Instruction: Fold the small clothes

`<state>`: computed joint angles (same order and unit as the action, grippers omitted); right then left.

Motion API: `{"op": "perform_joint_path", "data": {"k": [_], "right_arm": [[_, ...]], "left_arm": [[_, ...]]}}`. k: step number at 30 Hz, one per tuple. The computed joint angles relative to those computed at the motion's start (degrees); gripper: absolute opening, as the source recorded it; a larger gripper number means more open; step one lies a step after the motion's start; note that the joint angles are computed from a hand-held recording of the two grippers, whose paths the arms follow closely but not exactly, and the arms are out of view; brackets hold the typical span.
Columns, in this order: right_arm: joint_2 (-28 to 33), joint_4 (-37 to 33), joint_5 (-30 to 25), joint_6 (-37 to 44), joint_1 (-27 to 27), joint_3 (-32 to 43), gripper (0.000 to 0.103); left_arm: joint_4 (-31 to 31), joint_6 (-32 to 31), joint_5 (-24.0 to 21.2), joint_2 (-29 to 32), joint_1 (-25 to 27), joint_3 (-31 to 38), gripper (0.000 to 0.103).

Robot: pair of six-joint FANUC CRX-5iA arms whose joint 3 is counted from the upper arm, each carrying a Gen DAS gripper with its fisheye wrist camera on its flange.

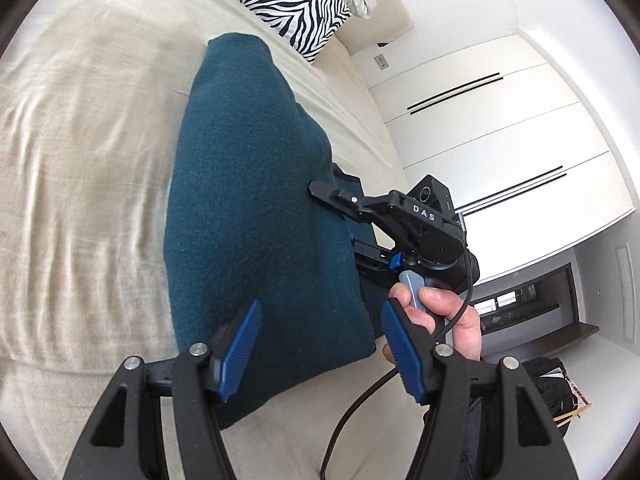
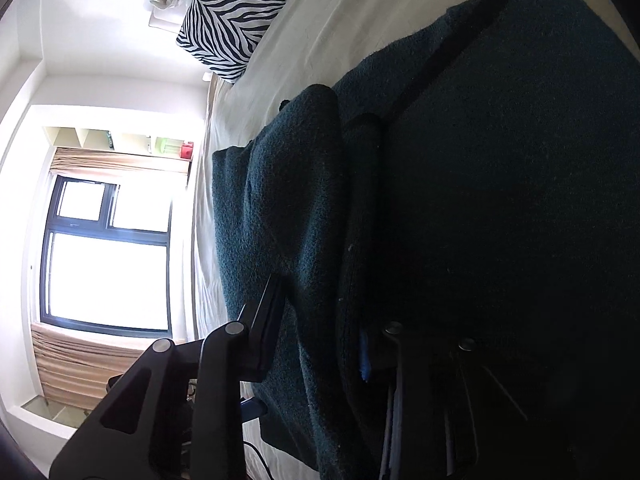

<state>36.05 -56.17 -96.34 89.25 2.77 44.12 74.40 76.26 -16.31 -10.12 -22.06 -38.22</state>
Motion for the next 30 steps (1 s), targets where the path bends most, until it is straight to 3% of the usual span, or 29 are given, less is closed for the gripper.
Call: {"op": "perform_joint_path", "data": {"k": [1, 5, 10, 19, 27, 30], "right_arm": [[-0.5, 1.8, 0.3, 0.7, 0.4, -0.4, 0.018], [-1.6, 6.2, 1.9, 2.8, 1.2, -0.4, 0.013], [-1.2, 7.5, 1.6, 3.7, -1.0, 2.5, 0.012], [3.5, 11.1, -1.4, 1.6, -5.5, 11.2, 0.012], [5.4, 10.3, -3.2, 2.5, -7.9, 10.8, 0.013], [5.4, 6.5, -1.6, 1.0, -9.1, 8.8, 0.013]], "left_arm": [[0.2, 0.2, 0.6, 0.6, -0.6, 0.6, 0.065], [-3.1, 2.4, -0.8, 0.8, 0.1, 1.8, 0.065], [-16.9, 11.0, -3.6, 4.4, 2.0, 8.5, 0.067], [-23.7, 13.5, -6.9, 8.2, 2.6, 15.2, 0.067], [-32.2, 18.1, -10.7, 11.1, 3.5, 21.6, 0.067], [-37.3, 20.9, -12.7, 13.5, 4.1, 26.0, 0.067]]}}
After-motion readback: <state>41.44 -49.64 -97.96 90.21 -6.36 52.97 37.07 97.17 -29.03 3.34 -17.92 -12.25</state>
